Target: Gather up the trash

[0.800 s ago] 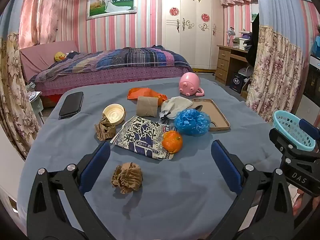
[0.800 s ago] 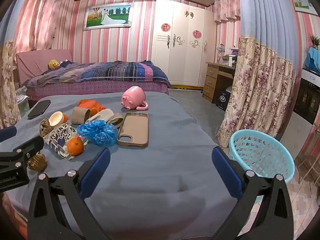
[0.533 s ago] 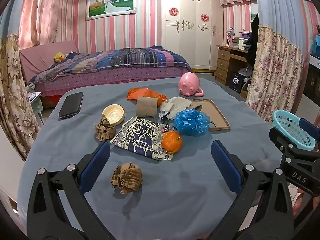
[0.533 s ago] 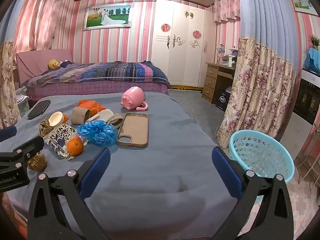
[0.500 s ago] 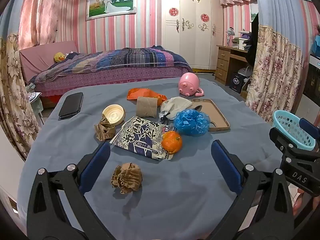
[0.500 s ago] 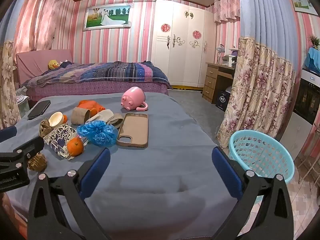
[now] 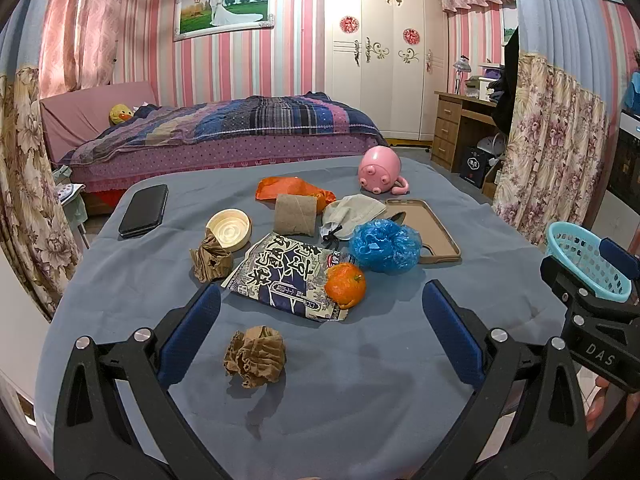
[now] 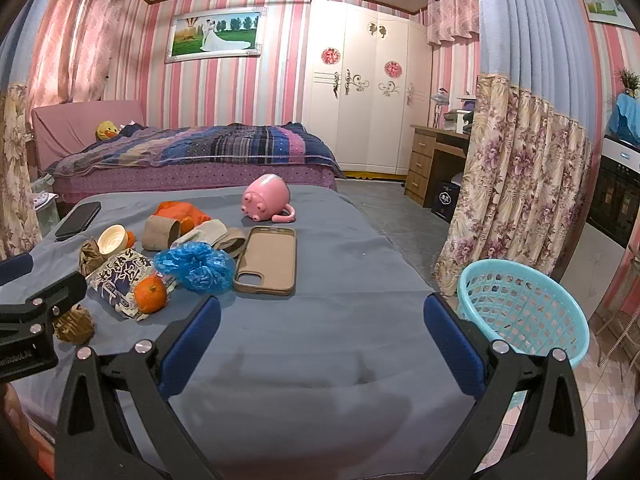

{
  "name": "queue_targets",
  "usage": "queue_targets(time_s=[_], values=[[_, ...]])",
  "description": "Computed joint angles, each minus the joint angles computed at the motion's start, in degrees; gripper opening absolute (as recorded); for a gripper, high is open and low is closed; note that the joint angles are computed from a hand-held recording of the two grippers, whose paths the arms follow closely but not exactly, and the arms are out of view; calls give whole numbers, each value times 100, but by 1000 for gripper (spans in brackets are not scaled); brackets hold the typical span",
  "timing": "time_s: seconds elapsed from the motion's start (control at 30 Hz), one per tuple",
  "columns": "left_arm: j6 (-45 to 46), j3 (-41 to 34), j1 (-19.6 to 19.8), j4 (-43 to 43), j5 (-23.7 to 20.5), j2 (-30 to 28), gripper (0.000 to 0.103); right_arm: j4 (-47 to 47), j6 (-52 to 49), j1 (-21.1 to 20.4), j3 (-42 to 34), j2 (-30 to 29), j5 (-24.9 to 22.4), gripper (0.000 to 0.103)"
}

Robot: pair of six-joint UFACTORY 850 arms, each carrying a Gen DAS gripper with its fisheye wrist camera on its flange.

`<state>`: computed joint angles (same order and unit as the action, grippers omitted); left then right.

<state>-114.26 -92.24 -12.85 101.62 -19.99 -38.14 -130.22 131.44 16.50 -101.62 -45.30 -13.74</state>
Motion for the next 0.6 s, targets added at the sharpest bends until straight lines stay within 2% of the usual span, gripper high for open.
queue_targets(time_s=[0.6], values=[[-49,25,27,29,8,-9,98,-170,173,-13,27,11,-9,99]])
